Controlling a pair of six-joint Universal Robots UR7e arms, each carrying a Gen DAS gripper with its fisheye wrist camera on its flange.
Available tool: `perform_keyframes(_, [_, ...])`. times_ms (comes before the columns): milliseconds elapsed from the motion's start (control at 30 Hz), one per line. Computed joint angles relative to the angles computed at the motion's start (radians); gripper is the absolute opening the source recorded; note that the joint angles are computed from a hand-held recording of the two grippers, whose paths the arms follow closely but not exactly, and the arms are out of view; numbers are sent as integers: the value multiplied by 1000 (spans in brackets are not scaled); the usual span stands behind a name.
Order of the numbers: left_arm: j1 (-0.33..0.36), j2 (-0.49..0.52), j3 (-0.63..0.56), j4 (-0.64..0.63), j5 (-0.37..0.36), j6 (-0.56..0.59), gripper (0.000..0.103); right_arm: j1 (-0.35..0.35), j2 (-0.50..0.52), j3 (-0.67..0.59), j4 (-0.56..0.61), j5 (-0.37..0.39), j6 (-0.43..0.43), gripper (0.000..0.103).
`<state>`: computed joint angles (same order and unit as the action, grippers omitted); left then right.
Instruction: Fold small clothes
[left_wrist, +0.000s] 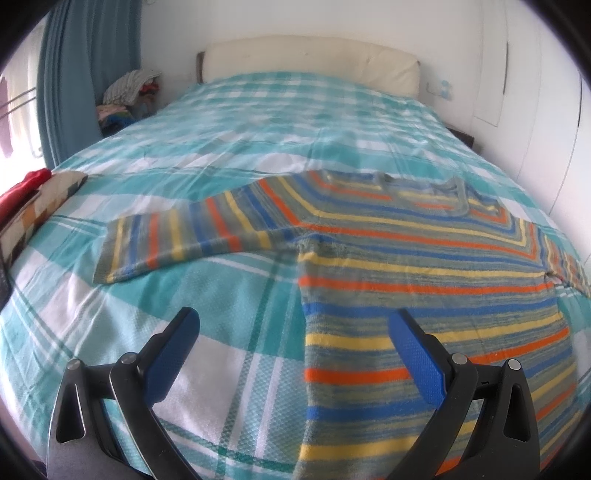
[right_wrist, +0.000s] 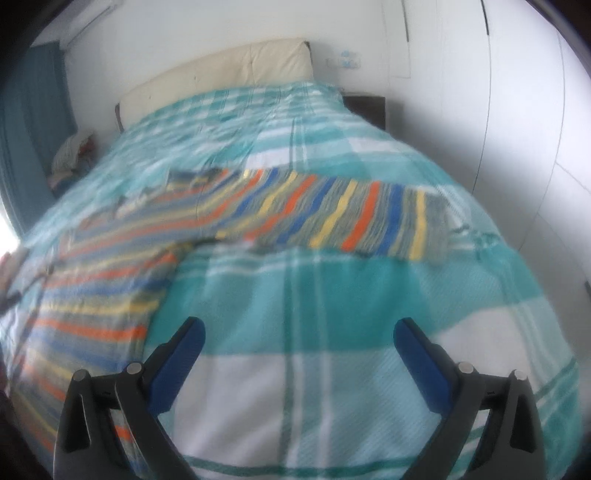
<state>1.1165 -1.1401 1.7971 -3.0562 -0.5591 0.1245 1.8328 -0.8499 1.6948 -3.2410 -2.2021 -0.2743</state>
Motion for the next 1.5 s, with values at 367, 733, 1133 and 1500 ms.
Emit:
perform_keyframes(367, [2, 9, -8, -2, 21, -13, 102, -228, -98, -219, 430, 322, 529, 79])
perform_keyframes(733, [3, 19, -13, 23, 40, -22, 102, -217, -45, -305, 634, 252, 489, 2])
perform_keyframes(1133, [8, -6, -17, 23, 20, -53, 102, 60, 201, -669, 697, 320, 187, 2])
perform_keyframes(1500, [23, -21, -32, 66, 32, -104, 102, 124, 662, -1306, 1083, 464, 178, 60])
